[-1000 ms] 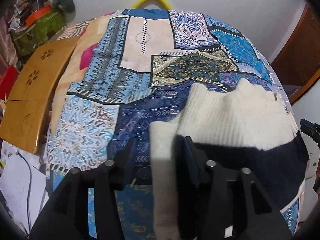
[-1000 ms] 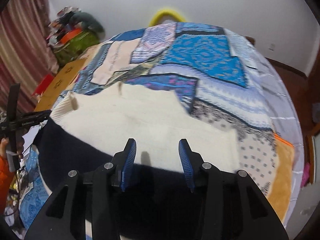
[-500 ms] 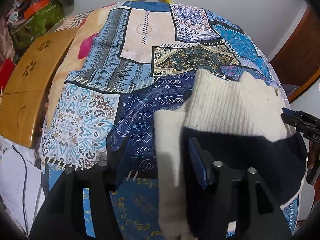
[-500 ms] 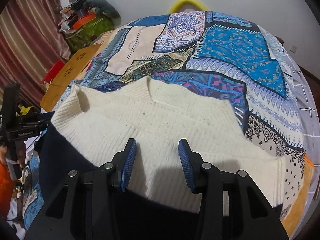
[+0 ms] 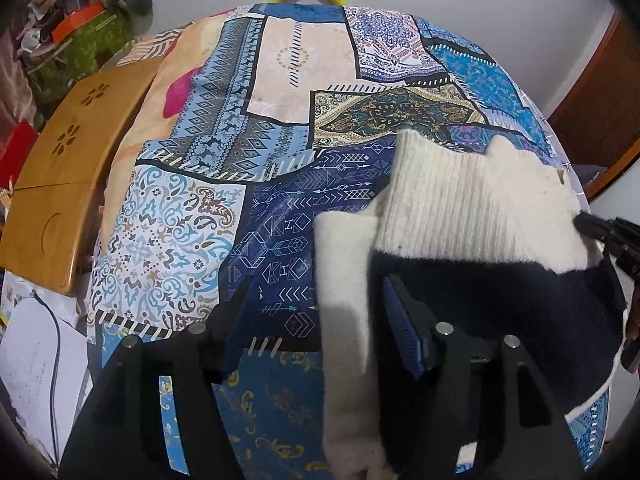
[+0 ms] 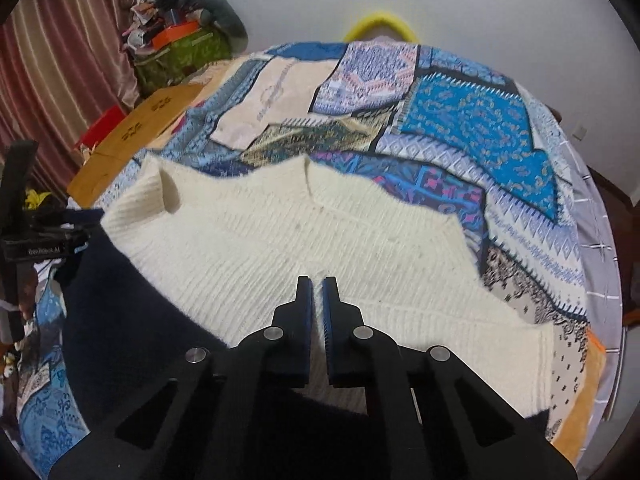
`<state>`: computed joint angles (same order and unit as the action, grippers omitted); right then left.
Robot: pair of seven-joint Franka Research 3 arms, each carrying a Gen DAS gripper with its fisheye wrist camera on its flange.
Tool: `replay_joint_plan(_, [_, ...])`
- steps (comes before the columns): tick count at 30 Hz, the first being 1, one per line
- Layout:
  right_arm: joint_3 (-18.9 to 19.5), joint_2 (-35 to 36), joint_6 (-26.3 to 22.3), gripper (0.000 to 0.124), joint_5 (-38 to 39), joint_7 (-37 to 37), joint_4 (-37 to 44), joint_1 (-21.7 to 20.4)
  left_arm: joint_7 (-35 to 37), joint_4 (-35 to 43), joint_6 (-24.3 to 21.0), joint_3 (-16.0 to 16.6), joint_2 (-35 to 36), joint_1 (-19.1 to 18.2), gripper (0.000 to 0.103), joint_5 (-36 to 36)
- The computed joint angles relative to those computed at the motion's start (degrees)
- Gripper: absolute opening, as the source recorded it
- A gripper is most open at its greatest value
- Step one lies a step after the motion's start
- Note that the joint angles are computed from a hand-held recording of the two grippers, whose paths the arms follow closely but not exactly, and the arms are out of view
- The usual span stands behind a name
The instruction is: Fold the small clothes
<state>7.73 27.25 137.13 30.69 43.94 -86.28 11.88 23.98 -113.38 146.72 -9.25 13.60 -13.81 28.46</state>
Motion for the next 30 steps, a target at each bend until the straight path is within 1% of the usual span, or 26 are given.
replay_joint_plan(3, [0.05, -0.10, 2.24, 0.004, 0.74, 0.11, 0.45, -0.02, -0.54, 0.03, -0.72, 0.17, -0.06, -0.19, 0.068, 0.60])
replay_joint_plan(7, [-0.40, 1.82, 3.51, 0.004, -0.79, 2.16, 4.32, 0.69, -1.15, -0.09, -0.97, 0.26, -0.07, -0.17, 0.069, 0.99])
replay_joint_plan(9, [-0.84, 2.77, 4.90, 0.004, -2.20, 3.58, 5.60, 1.38, -1.45, -0.32, -0.85, 0.29, -0.13, -0.05, 0.071, 0.98])
replay_joint_plan(11, [-1.48, 4.39, 4.18, 0.004, -4.27, 6.07, 7.61, 2.15, -1.80, -0.56, -0.89, 0.32, -0.25, 0.06, 0.072, 0.93])
replay_joint_plan(13, [-2.02, 5.93, 2.24, 0.004, -6.21, 8.78, 9.29, 2.63, -2.17, -0.54, -1.68, 0.38, -0.36, -0.04, 0.072, 1.31])
replay_joint_plan(15, [-2.01, 6.03, 2.06, 0.005, -7.18, 9.71, 8.70, 2.56, -2.93, 0.19, -4.67, 0.52, -0.25, -0.61, 0.071, 2.64])
replay_joint_plan(16, [-1.94, 6.22, 0.89, 0.005, -7.62, 10.03, 8.88, 2.40, -2.63, 0.42, -5.69, 0.39, -0.13, -0.62, 0.071, 2.70])
replay_joint_plan(18, [-1.51, 5.92, -0.33, 0.006, -7.19, 10.42, 8.37, 1.67, -2.41, -0.48, -5.07, 0.16, -0.55, -0.17, 0.072, 2.03])
replay_joint_plan(19, [-1.31, 5.50, -0.85, 0.008, -6.80, 10.42, 7.88, 1.24, -2.58, -0.82, -4.96, 0.10, -0.81, -0.05, 0.072, 1.78])
replay_joint_plan(21, [-1.32, 4.39, -1.21, 0.018, -6.61, 10.41, 6.57, 0.86, -2.92, -1.26, -5.22, 0.04, -1.40, -0.02, 0.071, 1.90])
replay_joint_plan(23, [-1.38, 2.70, -1.42, 0.039, -6.45, 9.98, 4.55, 0.45, -3.11, -1.18, -6.17, -0.15, -1.83, -0.14, 0.071, 2.03])
replay_joint_plan(26, [-1.15, -0.51, 0.66, 0.049, -5.35, 7.54, -0.12, -0.15, -2.59, -1.01, -6.79, -0.69, -2.61, -0.21, 0.071, 1.55])
replay_joint_plan(28, [-1.12, -2.50, 0.45, 0.056, -4.40, 6.25, -2.76, -0.76, -2.35, -1.14, -6.07, -1.10, -3.31, -0.30, 0.071, 1.05])
replay_joint_plan(30, [-1.12, -4.21, -0.22, 0.059, -2.75, 5.23, -5.17, -1.51, -2.71, -0.98, -5.34, -1.38, -3.89, -0.68, 0.071, 1.46])
